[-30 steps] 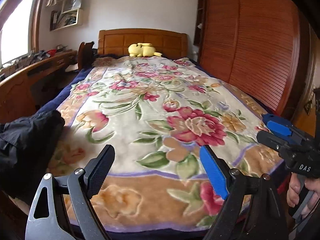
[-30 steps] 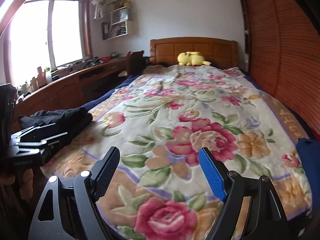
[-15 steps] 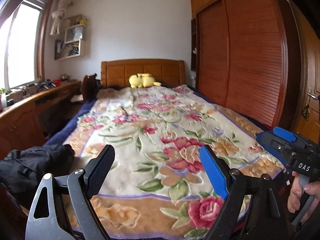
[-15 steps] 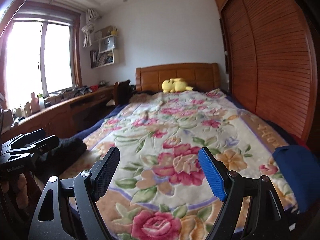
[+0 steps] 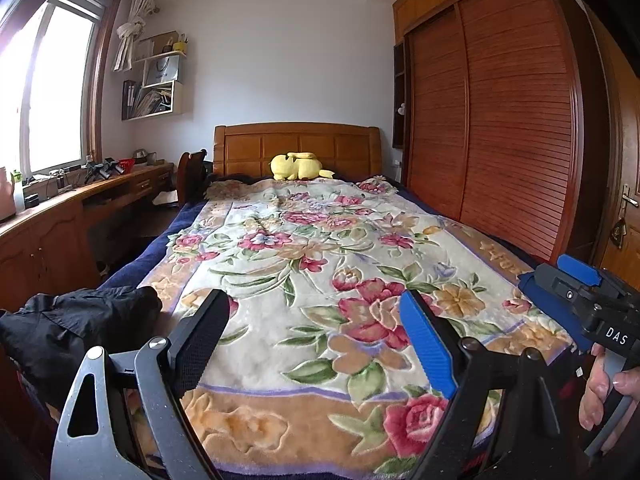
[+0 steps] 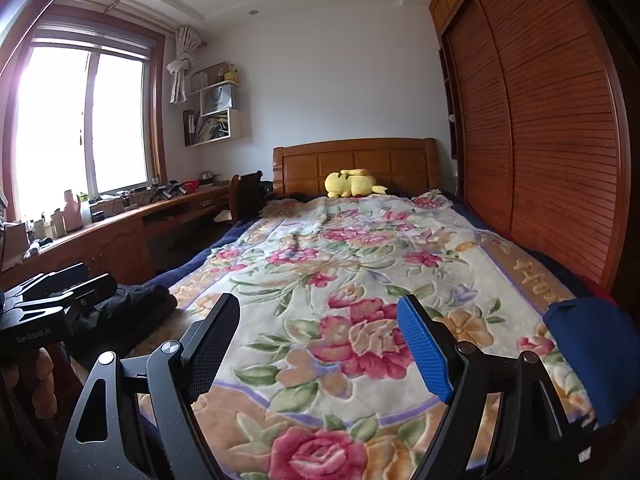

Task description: Fold large clothes

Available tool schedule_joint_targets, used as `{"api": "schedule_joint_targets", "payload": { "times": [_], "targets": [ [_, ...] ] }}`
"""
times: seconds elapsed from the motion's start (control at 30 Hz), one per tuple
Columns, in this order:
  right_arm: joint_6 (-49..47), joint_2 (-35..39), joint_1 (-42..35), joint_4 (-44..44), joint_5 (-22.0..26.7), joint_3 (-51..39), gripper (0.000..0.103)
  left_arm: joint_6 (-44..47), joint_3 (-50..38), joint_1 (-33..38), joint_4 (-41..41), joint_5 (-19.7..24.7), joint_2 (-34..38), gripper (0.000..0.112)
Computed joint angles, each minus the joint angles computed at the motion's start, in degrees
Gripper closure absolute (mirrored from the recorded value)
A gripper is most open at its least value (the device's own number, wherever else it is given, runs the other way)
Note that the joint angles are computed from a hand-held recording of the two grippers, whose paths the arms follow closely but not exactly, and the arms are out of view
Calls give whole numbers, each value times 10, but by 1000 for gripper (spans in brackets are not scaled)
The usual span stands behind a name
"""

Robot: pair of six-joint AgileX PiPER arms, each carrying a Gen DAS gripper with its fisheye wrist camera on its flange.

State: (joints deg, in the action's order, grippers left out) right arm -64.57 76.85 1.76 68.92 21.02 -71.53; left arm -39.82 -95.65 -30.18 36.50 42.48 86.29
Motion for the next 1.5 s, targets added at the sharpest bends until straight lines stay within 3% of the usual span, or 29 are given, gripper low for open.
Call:
{"api": "schedule_joint_targets", "payload": {
  "times": [1.5],
  "targets": [
    [-29,16,-39,13,52,-25,21,-7,27,9,-2,-9,-11,25]
  ]
}}
